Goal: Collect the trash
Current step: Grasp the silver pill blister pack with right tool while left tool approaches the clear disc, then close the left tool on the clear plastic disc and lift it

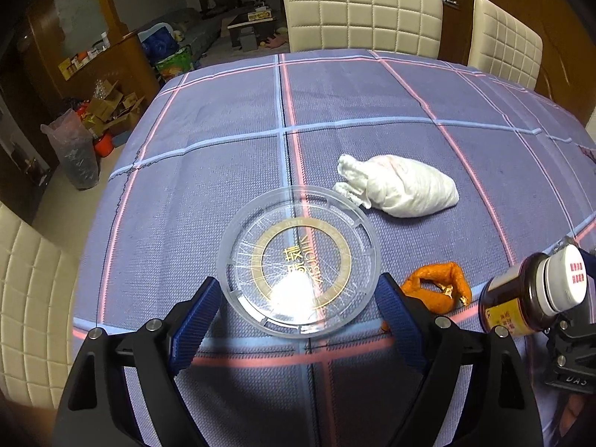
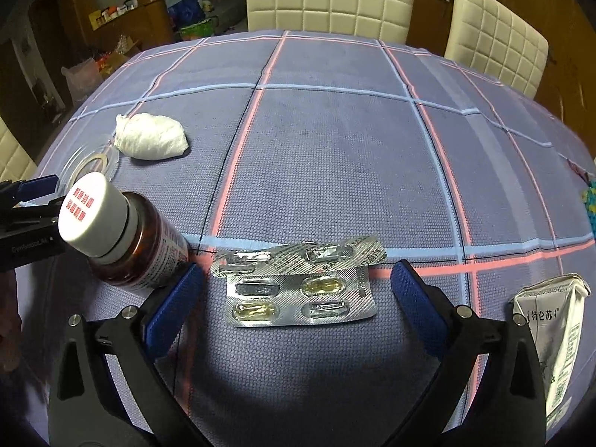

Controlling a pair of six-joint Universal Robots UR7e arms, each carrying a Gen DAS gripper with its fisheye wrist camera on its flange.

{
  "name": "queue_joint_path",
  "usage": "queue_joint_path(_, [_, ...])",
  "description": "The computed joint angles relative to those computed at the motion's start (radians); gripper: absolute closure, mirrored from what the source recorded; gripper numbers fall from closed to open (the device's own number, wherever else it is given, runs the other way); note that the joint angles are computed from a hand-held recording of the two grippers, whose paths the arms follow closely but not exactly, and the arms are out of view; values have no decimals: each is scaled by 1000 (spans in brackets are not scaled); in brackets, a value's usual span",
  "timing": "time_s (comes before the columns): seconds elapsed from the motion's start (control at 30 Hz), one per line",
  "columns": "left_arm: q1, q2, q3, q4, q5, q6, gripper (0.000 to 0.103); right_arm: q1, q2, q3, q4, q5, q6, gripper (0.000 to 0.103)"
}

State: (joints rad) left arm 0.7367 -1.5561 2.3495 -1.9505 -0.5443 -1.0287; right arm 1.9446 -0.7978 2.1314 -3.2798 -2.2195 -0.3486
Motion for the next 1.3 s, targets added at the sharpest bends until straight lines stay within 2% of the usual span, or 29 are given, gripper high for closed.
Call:
queue_joint_path(0.1, [-1, 3, 6, -21, 8, 13, 21, 4, 0, 6, -14, 12, -16, 15])
queue_joint_path(0.17, [-4, -1, 9, -24, 6, 18, 21, 9, -2, 10, -18, 22, -28, 28])
queue_joint_path(0.23, [-8, -6, 13, -24, 7, 23, 22, 15, 0, 11, -22, 20, -35, 32])
queue_joint_path(0.27, [-10, -10, 17, -22, 6, 22, 22, 15, -3, 14, -25, 30, -39, 40])
queue_joint_path(0.6, [-66, -39, 24, 99, 15, -64, 23, 23, -10, 30, -39, 1, -35, 41])
queue_joint_path(0.83, [-152, -90, 36, 274, -24, -212, 23, 34, -45, 80, -29, -4, -10, 41])
queue_joint_path(1.0, [-242, -154, 59, 413, -80, -335, 23, 58, -76, 135, -36, -8, 1, 41])
queue_joint_path(1.3, [-449, -254, 77, 695, -197, -583, 24, 124, -128, 217, -40, -9, 32, 41])
